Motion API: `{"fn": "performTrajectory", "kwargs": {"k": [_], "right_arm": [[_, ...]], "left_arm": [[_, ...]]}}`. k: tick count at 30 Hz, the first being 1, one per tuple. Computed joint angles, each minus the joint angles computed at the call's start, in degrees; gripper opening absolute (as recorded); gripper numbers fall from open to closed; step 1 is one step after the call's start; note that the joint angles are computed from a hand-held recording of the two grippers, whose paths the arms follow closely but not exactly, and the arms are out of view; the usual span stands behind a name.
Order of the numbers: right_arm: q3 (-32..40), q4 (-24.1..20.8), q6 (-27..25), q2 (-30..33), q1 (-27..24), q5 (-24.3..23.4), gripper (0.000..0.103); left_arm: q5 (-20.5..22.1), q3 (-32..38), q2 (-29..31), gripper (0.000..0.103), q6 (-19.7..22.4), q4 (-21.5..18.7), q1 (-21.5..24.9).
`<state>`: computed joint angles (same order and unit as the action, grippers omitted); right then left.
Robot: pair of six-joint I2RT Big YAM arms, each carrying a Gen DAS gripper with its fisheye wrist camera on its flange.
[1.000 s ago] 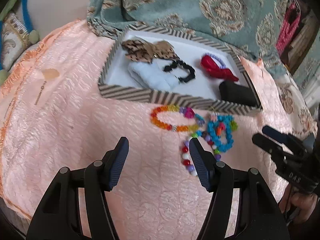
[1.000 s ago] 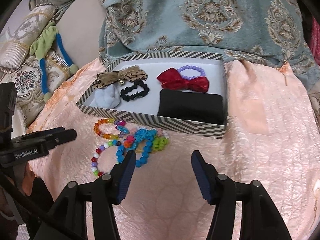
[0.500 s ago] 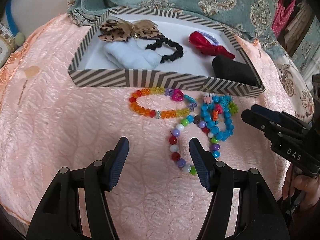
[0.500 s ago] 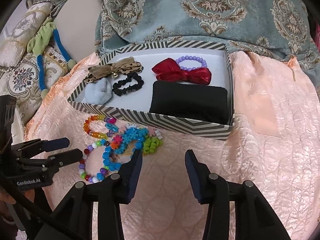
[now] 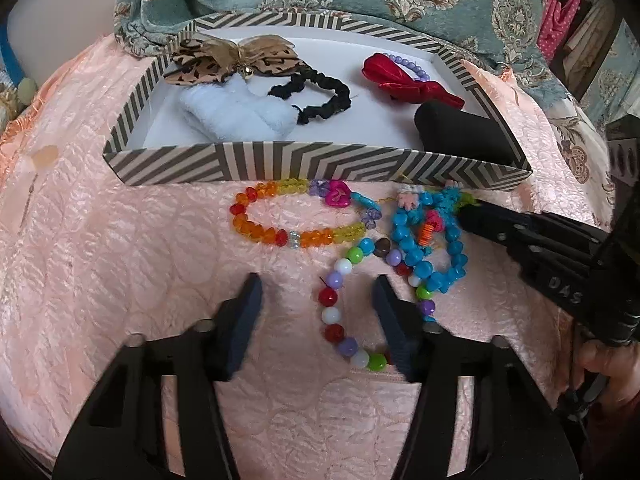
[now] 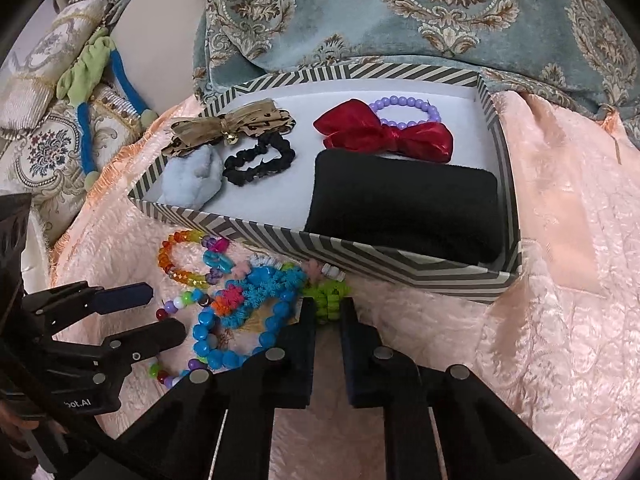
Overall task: Organize jewelry
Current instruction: 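Grasp the multicolor bead bracelet with the left tool while the right tool grasps the green-blue bracelet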
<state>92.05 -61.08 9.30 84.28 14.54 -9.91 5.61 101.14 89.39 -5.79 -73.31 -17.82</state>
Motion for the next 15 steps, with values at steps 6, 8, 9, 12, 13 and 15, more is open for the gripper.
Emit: {"fn": "performTrajectory", "kwargs": {"k": [6,8,9,12,13,15], "right_arm": [[-1.43,1.28,1.07,-3.74,-1.55,-0.56,0.011],[-1.46,1.53,1.38,-4.97,-2.08,-1.5,0.011],[-1.27,1.5,1.42,-5.53,-2.32,-1.89,0.011],[-0.62,1.82,1.72,-6.99,-3.01,-3.07,0.011],[-0.23,1.82,1.78,-7.38,-3.23,-3.42,0.011],[0.41,1.77,1.47,-8.03,-3.37,-3.17,0.011]], "left_arm": [[3.9,-0.46,-0.84,0.009,1.02,0.45,1.4],[5.02,-0.3,-1.18,0.008,0.62,0.2,1.99],[5.45,-0.18,-1.4,0.008,0.44,0.19,2.22],[6.23,0.64,-2.18,0.007,0.11,0.23,2.82],[6.38,1.06,-2.46,0.007,0.23,0.26,2.95],[6.67,1.83,-2.8,0.007,0.57,0.2,3.21]]}}
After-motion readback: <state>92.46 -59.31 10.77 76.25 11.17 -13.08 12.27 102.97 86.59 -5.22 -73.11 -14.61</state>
